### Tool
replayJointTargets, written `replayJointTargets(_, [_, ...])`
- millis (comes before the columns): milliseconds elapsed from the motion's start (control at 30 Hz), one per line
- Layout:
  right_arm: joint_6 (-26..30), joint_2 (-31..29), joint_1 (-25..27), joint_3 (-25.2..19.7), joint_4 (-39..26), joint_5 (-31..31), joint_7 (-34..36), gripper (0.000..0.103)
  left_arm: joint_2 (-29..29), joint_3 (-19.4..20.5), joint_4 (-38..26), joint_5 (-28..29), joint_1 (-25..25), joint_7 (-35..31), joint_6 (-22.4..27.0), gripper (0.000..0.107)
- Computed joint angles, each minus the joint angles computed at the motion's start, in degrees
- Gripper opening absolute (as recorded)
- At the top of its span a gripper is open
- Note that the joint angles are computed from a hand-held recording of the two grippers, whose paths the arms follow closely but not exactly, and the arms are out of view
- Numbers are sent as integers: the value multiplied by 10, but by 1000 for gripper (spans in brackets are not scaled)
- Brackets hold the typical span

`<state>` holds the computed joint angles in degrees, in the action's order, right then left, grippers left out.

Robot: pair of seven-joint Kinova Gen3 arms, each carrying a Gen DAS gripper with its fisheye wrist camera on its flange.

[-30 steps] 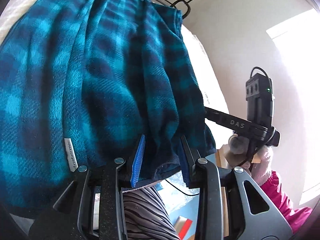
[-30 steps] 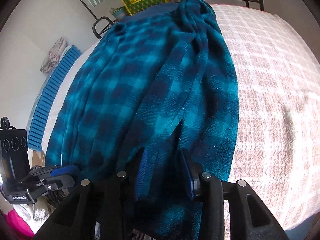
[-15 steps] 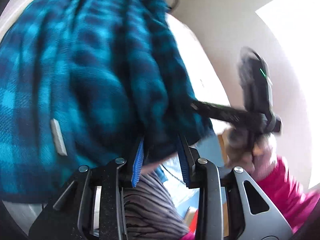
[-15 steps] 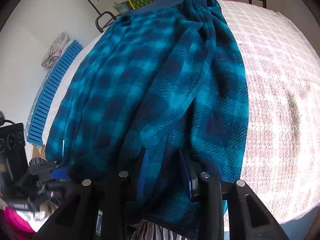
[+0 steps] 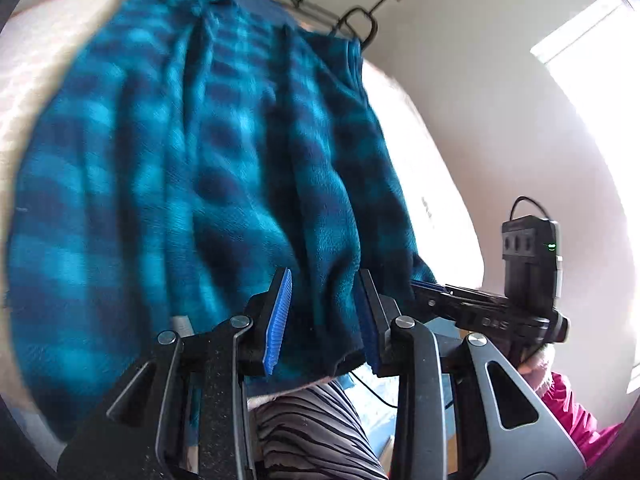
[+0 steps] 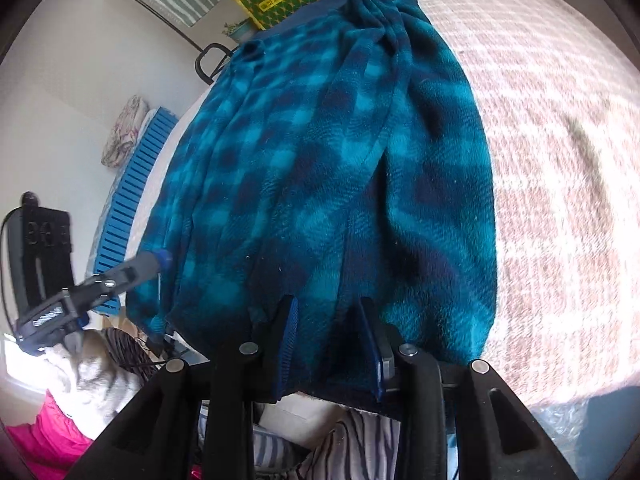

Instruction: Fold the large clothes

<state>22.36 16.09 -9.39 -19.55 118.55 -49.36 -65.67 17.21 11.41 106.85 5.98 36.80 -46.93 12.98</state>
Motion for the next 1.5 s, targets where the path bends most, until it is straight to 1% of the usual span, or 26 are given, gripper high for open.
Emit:
replayJointTargets(67, [4,7,31,-31,3,-40,42,34,34,27,-24,11,-21,-24,19,32])
replayJointTargets(133, [8,13,21,-24,2,-53,50,35,61,22,-52,5,-6,-28,42,32])
replayJointTargets(167, [3,15,14,-22,2,-47,44,36,67,10,-58,-1,8,-25,45,28])
replayJointTargets(200, [0,16,18,-30,2,-39,35,36,70,-12,-67,-15,32,-13,55,21])
replayJointTargets(233, [-4,19,32,-48,3,-40,35,36,73,-29,-73,-29,49,0,62,12])
replayJointTargets(300, [-22,27,70,-100,2,-14,8,36,71,-38,-67,-36,58,14,53,9])
replayJointTargets(333, [-31,32,87,-126,1,8,-12,31,70,-38,-63,-38,58,18,47,8])
replayJointTargets(367, [-36,38,106,-152,1,22,-22,19,67,-40,-60,-41,61,22,45,7])
replayJointTargets(400, [-37,43,128,-179,0,27,-23,13,64,-46,-57,-47,67,29,44,6])
replayJointTargets(433, [-42,45,149,-205,0,38,-33,1,60,-51,-55,-53,73,36,44,6])
replayJointTargets(567, [-82,39,219,-300,12,125,-117,0,49,-75,-48,-84,99,68,39,5])
replayJointTargets(633, [-97,40,270,-354,23,144,-137,0,45,-80,-44,-94,104,82,34,4])
replayJointTargets(700, [-120,45,317,-407,35,181,-176,6,45,-87,-41,-104,110,94,32,4])
replayJointTargets(767, [-139,82,361,-460,42,226,-220,36,45,-90,-33,-111,112,110,25,4])
replayJointTargets(800, [-146,96,372,-476,45,250,-240,36,47,-76,-29,-103,98,105,20,4])
replayJointTargets(867, [-151,119,362,-478,43,296,-282,36,44,-69,-21,-98,88,104,15,4])
replayJointTargets(967, [-137,131,297,-432,23,365,-351,34,45,-70,-17,-95,87,107,9,4])
replayJointTargets(1033, [-142,143,268,-416,16,409,-398,32,45,-77,-17,-101,94,109,11,4])
replayJointTargets(1067, [-145,138,260,-411,15,429,-421,23,45,-78,-18,-101,94,110,12,4])
replayJointTargets(1133, [-134,114,251,-405,12,459,-468,10,43,-72,-15,-97,88,109,8,4])
replayJointTargets(1167, [-117,88,244,-395,6,479,-491,7,39,-66,-11,-92,83,107,3,4])
replayJointTargets(1267, [-47,8,212,-363,-18,549,-554,6,34,-54,-17,-88,84,99,-8,4])
replayJointTargets(1300, [-24,-18,188,-342,-26,572,-572,6,36,-53,-25,-89,90,95,-8,4])
replayJointTargets(1367, [22,-69,135,-294,-40,619,-579,6,44,-44,-42,-89,94,82,-11,4])
replayJointTargets(1433, [69,-85,87,-255,-53,654,-589,6,56,-47,-67,-95,108,69,0,4])
replayJointTargets(1500, [94,-63,74,-245,-64,653,-569,11,76,-70,-101,-114,140,70,36,4])
